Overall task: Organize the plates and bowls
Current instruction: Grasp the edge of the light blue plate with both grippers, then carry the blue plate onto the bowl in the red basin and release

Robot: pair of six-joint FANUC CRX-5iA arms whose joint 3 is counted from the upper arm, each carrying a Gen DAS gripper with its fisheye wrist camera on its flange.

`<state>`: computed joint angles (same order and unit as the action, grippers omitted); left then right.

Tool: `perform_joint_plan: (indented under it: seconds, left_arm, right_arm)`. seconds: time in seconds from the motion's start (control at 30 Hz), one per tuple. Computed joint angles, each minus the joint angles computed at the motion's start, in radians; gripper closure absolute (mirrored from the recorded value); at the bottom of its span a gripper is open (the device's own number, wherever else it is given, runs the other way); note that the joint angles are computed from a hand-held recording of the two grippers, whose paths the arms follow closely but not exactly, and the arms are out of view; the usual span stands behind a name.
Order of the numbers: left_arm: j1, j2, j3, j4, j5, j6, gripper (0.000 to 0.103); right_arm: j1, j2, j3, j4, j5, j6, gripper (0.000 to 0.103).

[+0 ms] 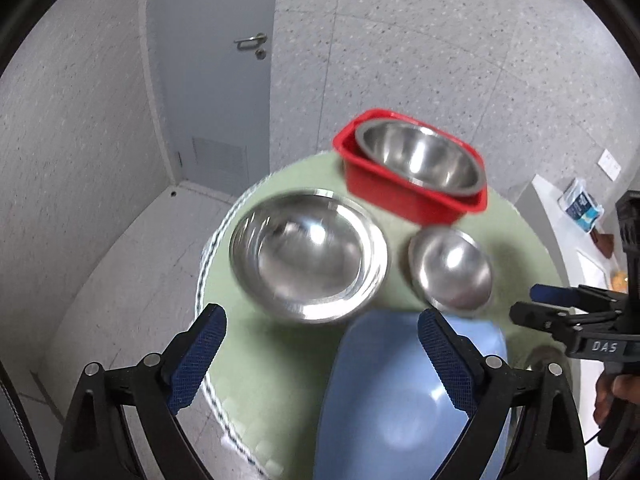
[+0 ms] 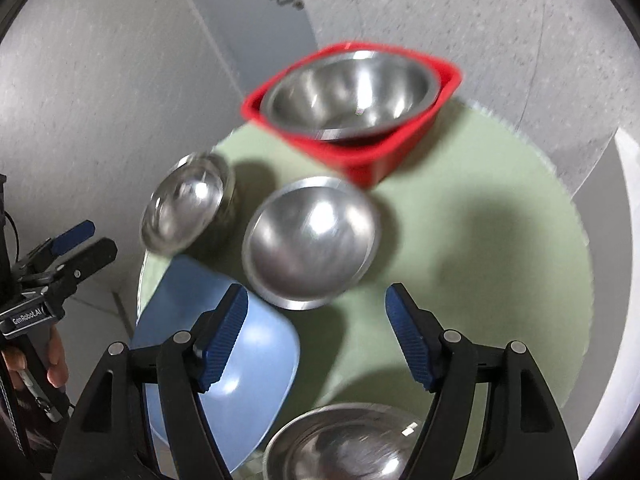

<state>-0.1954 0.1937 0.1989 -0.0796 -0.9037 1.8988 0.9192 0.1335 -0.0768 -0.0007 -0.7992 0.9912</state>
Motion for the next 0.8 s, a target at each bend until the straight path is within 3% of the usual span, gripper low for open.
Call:
perform_joint_plan:
  seconds: [0.2,0.37,0.5,0.57,0.63,0.73,0.8]
  left_arm:
    - [0.012,-0.019,-0.052,0.051,-0.009,-0.037,0.010]
    - [0.029,-0.001,-0.070,0.108,-0.031,-0.081,0.024]
    - [0.043,0.015,-0.089,0.164,-0.041,-0.117,0.038]
    - [0.045,0.025,-0.087,0.174,-0.052,-0.126,0.046]
    - [0.045,0.036,-0.090,0.191,-0.061,-0.144,0.058]
    - [0.043,0.058,-0.077,0.208,-0.082,-0.164,0.077]
    - [0.036,0.058,-0.066,0.175,-0.091,-0.149,0.078]
  right_arm:
    - [0.019,0.014,-0.012,-0.020,-0.021,0.011,0.030]
    - [0.022,0.043,0.010,-0.051,-0.044,0.042,0.031]
    - [0.017,0.060,0.026,-0.093,-0.059,0.085,0.040]
    - [0.009,0.068,0.037,-0.126,-0.068,0.119,0.050]
    - [0.010,0.074,0.040,-0.131,-0.071,0.135,0.055]
    - [0.003,0.077,0.049,-0.162,-0.073,0.169,0.072]
    - [0.000,0.076,0.048,-0.169,-0.068,0.175,0.074]
